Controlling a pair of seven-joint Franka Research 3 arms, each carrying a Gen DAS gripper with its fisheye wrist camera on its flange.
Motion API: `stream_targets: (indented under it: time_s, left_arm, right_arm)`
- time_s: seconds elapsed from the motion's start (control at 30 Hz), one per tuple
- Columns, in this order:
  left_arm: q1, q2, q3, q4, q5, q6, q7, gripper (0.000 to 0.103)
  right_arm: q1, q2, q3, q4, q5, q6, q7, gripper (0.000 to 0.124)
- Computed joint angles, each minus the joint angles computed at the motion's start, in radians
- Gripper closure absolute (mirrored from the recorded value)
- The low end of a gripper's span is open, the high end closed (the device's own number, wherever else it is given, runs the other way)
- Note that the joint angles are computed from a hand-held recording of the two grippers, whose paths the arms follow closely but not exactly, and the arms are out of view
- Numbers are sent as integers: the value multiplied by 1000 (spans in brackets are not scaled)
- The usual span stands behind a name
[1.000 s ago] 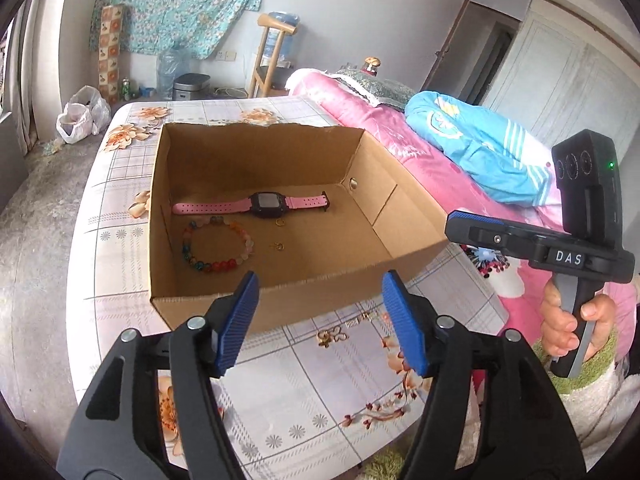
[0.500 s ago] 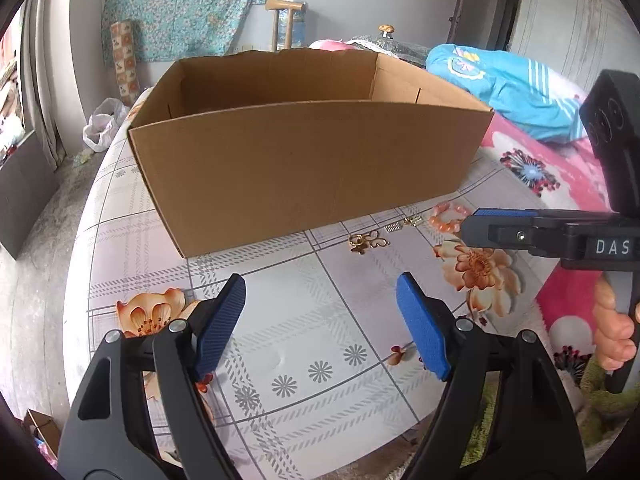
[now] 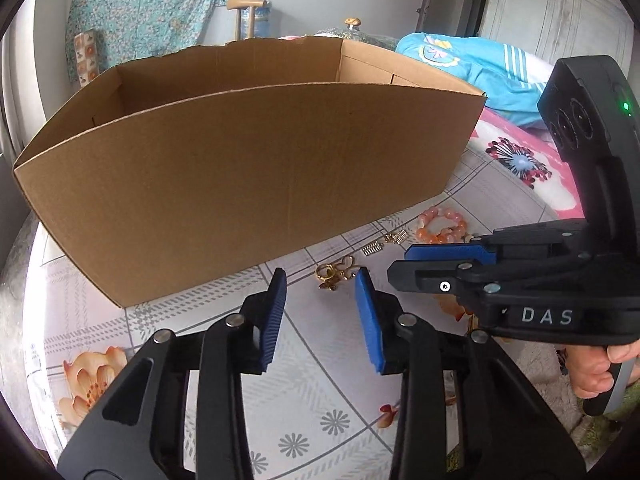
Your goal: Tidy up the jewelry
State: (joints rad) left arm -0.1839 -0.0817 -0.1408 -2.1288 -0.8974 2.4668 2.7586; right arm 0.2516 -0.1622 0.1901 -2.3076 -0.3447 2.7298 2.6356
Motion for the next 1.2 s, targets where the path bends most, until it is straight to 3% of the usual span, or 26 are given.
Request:
stream_targets:
  time_s: [0.43, 0.73, 0.93, 1.2]
  left_arm:
    - [0, 60, -36, 44, 124, 30, -82, 80]
    - [-7, 66, -52, 42, 165, 74, -102, 85]
    - [-8, 67, -52, 51, 182, 53, -125, 94]
    - [-7, 69, -52, 58, 207, 40, -194, 95]
  right_arm:
    - [7, 36, -6, 2, -75, 31, 62, 108]
    - [0, 11, -6, -36, -56, 66, 49, 108]
    - [-15, -4, 7, -52, -54, 76, 53, 108]
    - [-28, -11, 17, -65, -56, 94, 62, 108]
